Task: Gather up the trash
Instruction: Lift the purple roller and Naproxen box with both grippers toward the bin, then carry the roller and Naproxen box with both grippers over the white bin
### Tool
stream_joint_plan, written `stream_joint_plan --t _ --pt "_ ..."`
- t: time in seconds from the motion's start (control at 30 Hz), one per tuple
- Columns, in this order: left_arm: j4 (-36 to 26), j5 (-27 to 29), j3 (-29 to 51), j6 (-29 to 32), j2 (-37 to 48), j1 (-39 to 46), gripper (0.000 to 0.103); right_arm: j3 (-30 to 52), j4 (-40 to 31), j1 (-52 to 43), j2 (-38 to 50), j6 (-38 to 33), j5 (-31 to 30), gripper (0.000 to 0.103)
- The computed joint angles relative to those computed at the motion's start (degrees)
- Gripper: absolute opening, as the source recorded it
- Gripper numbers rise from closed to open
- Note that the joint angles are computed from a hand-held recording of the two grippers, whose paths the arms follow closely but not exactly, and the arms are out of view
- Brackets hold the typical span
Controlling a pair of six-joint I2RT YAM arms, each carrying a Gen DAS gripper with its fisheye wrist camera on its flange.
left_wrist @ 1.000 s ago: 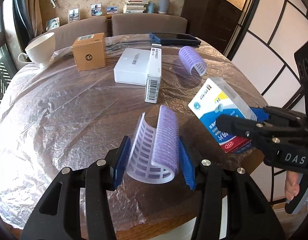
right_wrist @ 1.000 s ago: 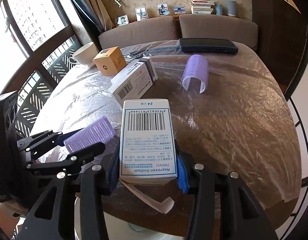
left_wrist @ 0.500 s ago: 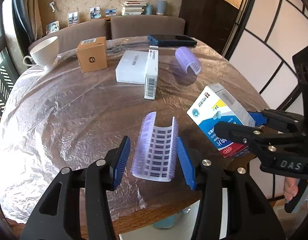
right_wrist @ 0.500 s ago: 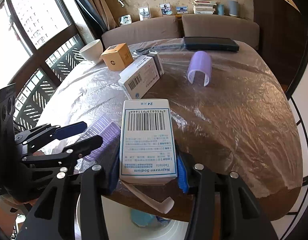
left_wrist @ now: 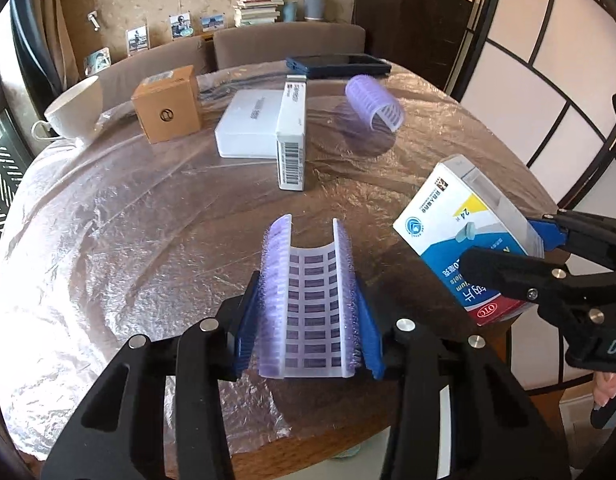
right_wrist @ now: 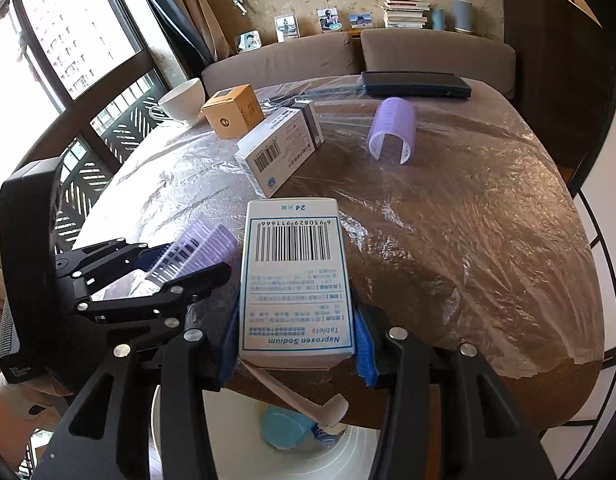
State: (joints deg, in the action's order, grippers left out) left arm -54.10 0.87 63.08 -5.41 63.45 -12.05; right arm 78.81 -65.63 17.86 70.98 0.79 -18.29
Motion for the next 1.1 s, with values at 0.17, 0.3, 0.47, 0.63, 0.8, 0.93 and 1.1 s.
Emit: stream_joint_plan --t 0.17,0.3,0.47,0.63,0.8,0.93,1.1 --pt "-1.8 0.7 0.3 -1.7 -2.3 0.5 0.045 0.2 -0.6 0.1 -0.5 -0.2 -0.3 0.046" --pt "-3.1 1.1 0.5 -3.2 -3.9 0.6 0.045 -0.2 -1.3 0.5 -1.5 -0.4 -0.6 0.046" --pt "-4.7 1.4 0.1 -4.7 -6.4 0.6 0.045 -0.4 -2.3 0.9 -2.9 -0.5 -0.9 0.046" --pt "-6.2 0.8 -0.1 -5.9 -8.5 -0.4 0.045 0.0 -3.5 1.2 -4.0 -0.6 -1.7 0.046" --pt "-7.9 -0.1 0.1 -6.8 -10.6 -2.1 0.045 0.1 -5.0 1.4 -5.5 -1.0 -2.3 0.046" --pt "-9.2 -1.5 -0.1 -8.0 -12.1 -4.1 0.045 0.0 -6.7 1.7 -7.0 -1.5 -2.7 0.046" --pt "-11.1 -3.5 -0.4 -10.2 -13.9 -7.5 0.045 -0.4 -8.7 1.8 -9.0 -2.5 -2.6 0.046"
